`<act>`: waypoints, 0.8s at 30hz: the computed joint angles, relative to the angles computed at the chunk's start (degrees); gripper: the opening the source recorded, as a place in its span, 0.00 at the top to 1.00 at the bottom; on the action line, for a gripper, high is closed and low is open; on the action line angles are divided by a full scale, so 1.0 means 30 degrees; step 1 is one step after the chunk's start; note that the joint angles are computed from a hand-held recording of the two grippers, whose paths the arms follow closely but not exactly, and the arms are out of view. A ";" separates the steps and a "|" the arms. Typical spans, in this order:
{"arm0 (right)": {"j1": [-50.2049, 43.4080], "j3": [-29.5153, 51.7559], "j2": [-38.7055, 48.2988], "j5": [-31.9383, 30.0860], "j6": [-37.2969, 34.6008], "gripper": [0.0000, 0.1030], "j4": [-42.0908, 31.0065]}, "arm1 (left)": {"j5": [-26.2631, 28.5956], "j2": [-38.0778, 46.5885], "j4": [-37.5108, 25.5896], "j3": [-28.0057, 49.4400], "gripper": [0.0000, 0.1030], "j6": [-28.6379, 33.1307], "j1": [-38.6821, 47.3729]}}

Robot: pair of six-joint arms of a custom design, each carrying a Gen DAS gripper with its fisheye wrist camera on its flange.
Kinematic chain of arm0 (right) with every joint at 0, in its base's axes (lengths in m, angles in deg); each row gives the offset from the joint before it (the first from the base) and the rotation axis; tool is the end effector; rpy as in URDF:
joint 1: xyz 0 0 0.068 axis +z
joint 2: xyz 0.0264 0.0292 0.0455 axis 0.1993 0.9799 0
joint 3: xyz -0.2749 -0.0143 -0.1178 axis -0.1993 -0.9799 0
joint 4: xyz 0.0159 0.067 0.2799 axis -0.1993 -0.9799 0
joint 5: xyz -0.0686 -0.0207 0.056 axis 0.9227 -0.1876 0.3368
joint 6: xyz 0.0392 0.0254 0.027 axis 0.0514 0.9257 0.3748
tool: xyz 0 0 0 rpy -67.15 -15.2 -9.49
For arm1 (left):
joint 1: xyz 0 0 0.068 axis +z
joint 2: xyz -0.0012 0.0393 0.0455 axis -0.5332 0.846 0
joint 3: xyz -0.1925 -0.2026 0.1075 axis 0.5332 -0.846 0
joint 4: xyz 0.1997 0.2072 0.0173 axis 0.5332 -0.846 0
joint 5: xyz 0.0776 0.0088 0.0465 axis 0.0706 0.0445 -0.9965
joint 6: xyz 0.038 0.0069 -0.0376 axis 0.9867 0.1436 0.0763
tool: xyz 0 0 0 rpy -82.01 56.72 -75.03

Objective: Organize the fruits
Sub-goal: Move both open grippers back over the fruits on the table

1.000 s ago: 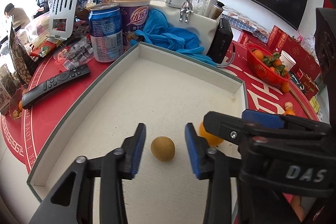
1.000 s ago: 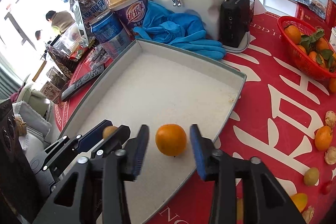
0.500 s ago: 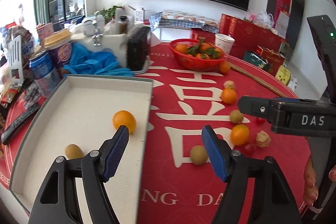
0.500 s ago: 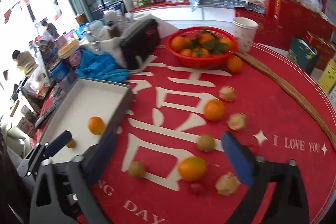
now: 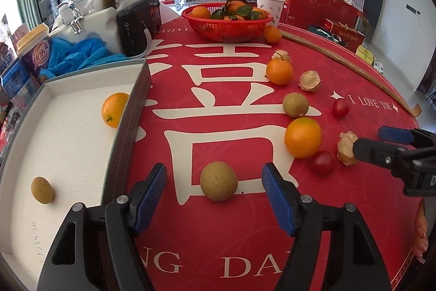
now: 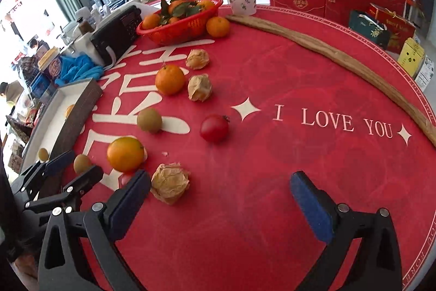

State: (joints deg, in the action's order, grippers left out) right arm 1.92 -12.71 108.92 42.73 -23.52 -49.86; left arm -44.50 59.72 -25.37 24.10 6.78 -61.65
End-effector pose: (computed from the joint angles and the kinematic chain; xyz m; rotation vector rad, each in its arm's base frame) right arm 0.2810 -0.0329 0.1612 -0.3355 2.5261 0.3647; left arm 0.2440 -0.1233 0.1638 -0.1093 2.4597 0.0322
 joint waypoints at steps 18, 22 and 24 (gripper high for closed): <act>0.0762 -0.1967 -0.1173 0.2536 -0.3490 0.00 0.1352 | 0.1694 -0.1106 0.0980 -0.0469 0.27 0.1486 0.1029; 0.0748 -0.2096 -0.1132 0.2407 -0.3386 0.00 0.1785 | 0.0672 0.0261 0.0002 0.0379 0.27 0.1811 0.0155; 0.0747 -0.2092 -0.1102 0.2425 -0.3269 0.00 0.1882 | 0.0567 0.0396 -0.0053 0.0433 0.27 0.1768 0.0064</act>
State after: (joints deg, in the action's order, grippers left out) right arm 4.16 -18.99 105.62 50.01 -33.33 -44.21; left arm -42.80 60.91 -25.53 25.40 12.09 -61.46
